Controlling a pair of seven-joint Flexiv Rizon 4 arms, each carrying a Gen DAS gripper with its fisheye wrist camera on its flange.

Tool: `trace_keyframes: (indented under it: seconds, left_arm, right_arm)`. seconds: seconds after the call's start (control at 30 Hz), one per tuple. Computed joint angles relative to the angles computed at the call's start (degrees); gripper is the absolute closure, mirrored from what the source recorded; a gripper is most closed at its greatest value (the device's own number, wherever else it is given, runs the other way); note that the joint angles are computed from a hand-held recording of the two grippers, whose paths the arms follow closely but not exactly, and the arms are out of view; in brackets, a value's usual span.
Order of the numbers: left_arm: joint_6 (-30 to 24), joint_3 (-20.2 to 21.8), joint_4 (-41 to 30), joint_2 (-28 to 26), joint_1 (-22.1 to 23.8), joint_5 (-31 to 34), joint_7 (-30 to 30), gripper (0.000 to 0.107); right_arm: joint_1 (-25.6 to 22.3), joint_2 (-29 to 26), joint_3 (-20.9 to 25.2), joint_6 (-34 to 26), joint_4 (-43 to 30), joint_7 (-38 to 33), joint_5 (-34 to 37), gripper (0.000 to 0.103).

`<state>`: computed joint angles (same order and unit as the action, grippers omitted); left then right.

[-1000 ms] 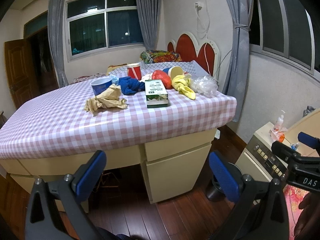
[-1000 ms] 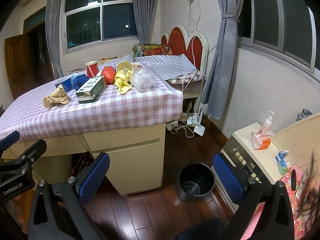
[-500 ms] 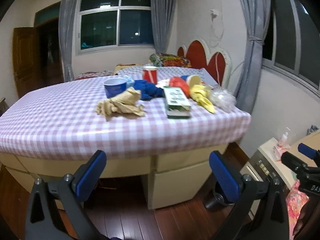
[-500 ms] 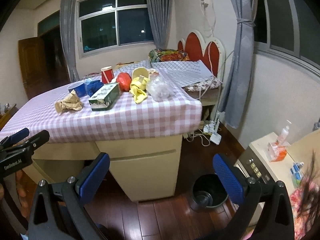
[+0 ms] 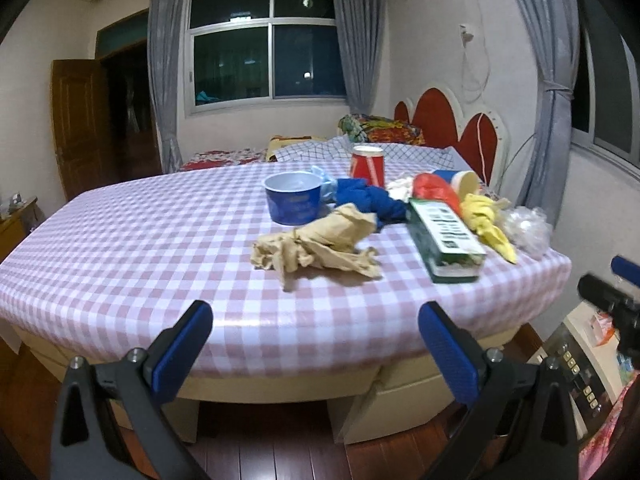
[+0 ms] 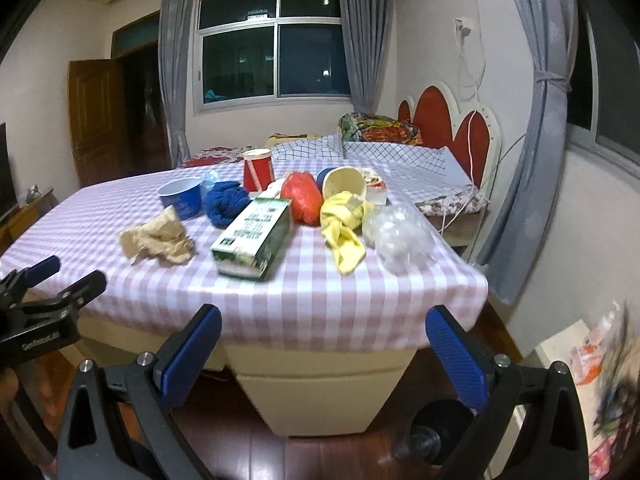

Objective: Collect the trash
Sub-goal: 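Grasp the beige cloth with the left tool while the right tool grasps the clear plastic bag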

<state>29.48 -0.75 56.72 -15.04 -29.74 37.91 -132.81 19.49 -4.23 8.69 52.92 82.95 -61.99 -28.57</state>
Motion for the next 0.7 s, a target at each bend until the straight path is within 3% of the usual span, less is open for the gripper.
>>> trace_keyframes:
  seconds: [0.13, 0.37, 0.5, 0.7]
  left_arm:
    - [0.31, 0.34, -2.29, -2.72, 1.36, -1.64, 1.29, 0.004]
    - [0.38, 2.92, -11.04, -9.85, 1.61, -4.27, 3.28, 0.004]
    - [-0.46, 4.61, -15.25, -13.37, 1.69, -6.48, 4.72, 0.005]
    - [-1.56, 6.61, -18.45, -16.28, 1.75, -8.75, 5.99, 0.009]
  right_arm:
    - [-0.46, -3.61, -1.72, -1.16, -4.22, 0.36, 0.23, 0.001]
    - [-1.58, -10.05, -4.35, -3.27, -11.41, -1.29, 2.55, 0.012]
    - [-2.25, -13.78, -5.00, -5.11, -15.95, -3.50, 5.40, 0.024]
    - [-2.67, -17.39, -5.34, -6.40, -20.05, -6.01, 8.75, 0.026]
